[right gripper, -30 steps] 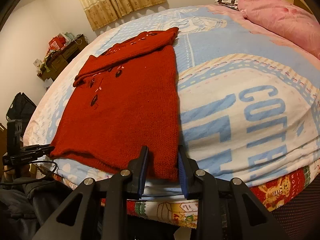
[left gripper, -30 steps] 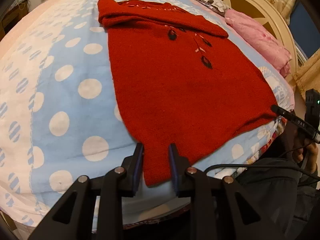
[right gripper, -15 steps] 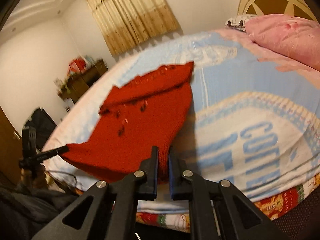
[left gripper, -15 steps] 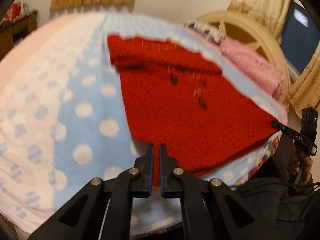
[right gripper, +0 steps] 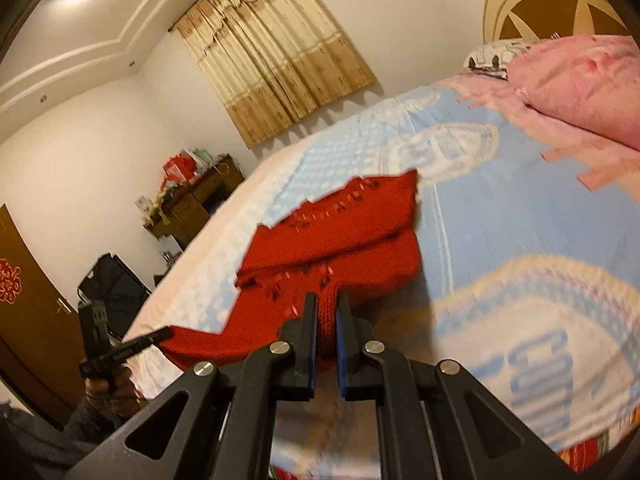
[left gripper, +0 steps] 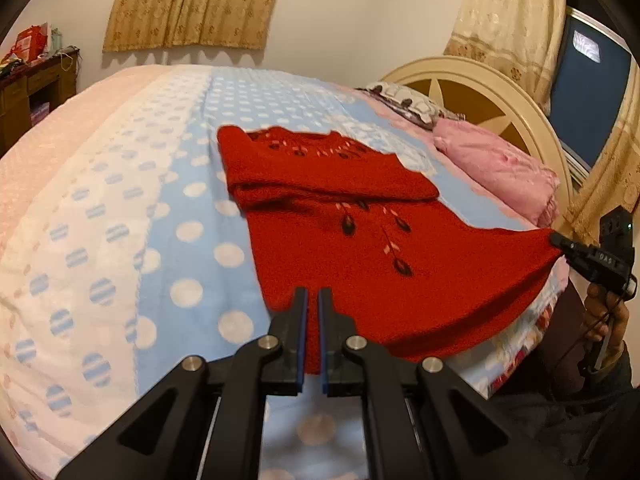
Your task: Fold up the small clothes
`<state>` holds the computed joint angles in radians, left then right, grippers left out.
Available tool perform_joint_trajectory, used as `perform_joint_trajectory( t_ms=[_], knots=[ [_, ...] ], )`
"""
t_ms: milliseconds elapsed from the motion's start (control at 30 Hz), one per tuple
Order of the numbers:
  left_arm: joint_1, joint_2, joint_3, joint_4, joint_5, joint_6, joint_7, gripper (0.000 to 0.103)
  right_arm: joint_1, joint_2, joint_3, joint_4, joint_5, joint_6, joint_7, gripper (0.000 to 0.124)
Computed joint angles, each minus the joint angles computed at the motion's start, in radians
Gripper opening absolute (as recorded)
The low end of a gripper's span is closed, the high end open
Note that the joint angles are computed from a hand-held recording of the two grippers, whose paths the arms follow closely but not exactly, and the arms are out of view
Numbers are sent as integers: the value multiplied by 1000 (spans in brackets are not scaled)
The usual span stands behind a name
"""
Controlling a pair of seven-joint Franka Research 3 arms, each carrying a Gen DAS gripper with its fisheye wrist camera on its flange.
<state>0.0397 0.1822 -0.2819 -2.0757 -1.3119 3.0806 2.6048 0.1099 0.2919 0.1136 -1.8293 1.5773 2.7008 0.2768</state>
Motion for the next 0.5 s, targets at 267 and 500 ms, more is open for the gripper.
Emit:
perform_joint_trajectory(
  t_ms=[267, 500],
  knots=[
    [20, 32, 21, 96, -51, -33, 54, 4, -7, 106, 20, 200, -105, 0, 141, 7],
    [59, 132, 10, 242, 79, -59, -40, 4, -1, 280, 24, 471, -379, -18, 423, 7]
  ],
)
